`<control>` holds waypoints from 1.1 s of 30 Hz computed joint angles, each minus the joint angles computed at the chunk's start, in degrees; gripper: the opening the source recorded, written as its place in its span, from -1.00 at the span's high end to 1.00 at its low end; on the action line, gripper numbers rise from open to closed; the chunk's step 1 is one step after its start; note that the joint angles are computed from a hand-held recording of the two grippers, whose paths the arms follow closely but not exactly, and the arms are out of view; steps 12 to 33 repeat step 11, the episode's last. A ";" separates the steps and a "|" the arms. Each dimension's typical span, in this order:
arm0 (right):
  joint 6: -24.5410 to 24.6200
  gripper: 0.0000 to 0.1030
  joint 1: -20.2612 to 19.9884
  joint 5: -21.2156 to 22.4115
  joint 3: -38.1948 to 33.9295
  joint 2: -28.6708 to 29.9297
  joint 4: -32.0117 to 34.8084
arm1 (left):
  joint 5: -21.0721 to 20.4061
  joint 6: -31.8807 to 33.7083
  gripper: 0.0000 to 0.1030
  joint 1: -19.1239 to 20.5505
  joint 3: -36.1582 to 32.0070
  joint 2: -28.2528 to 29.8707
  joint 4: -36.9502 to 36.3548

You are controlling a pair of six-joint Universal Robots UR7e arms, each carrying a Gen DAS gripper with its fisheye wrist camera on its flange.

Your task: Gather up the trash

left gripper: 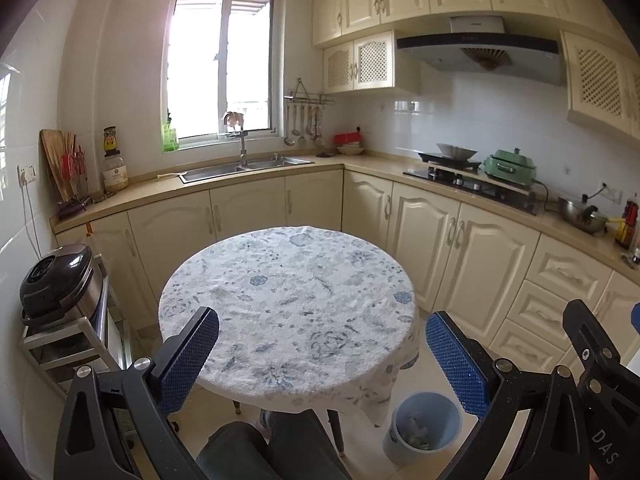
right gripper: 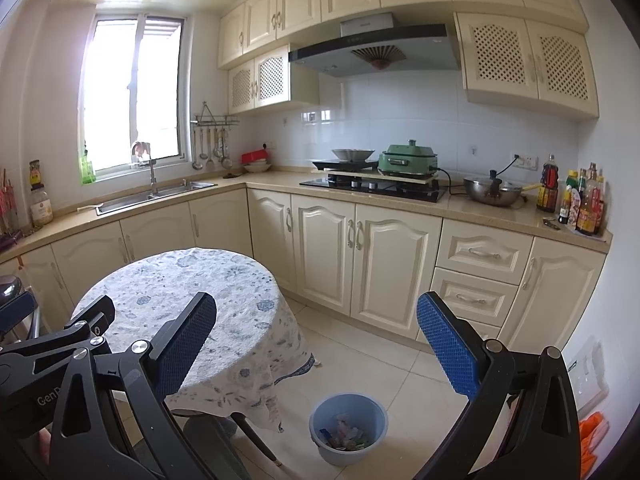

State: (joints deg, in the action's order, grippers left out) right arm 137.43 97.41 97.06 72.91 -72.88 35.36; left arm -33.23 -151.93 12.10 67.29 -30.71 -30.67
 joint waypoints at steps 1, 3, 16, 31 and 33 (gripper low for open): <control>0.03 -0.97 0.04 0.02 -0.04 0.06 0.07 | -0.01 0.21 -0.99 0.02 0.12 -0.18 -0.21; 0.19 -0.97 0.09 -0.01 -0.05 0.11 0.16 | 0.09 0.63 -0.99 0.11 0.42 -0.51 -0.80; 0.42 -0.97 0.33 0.21 -0.03 0.15 0.25 | -0.32 0.35 -0.99 0.23 0.44 -0.78 -0.16; 0.42 -0.97 0.33 0.21 -0.03 0.15 0.25 | -0.32 0.35 -0.99 0.23 0.44 -0.78 -0.16; 0.42 -0.97 0.33 0.21 -0.03 0.15 0.25 | -0.32 0.35 -0.99 0.23 0.44 -0.78 -0.16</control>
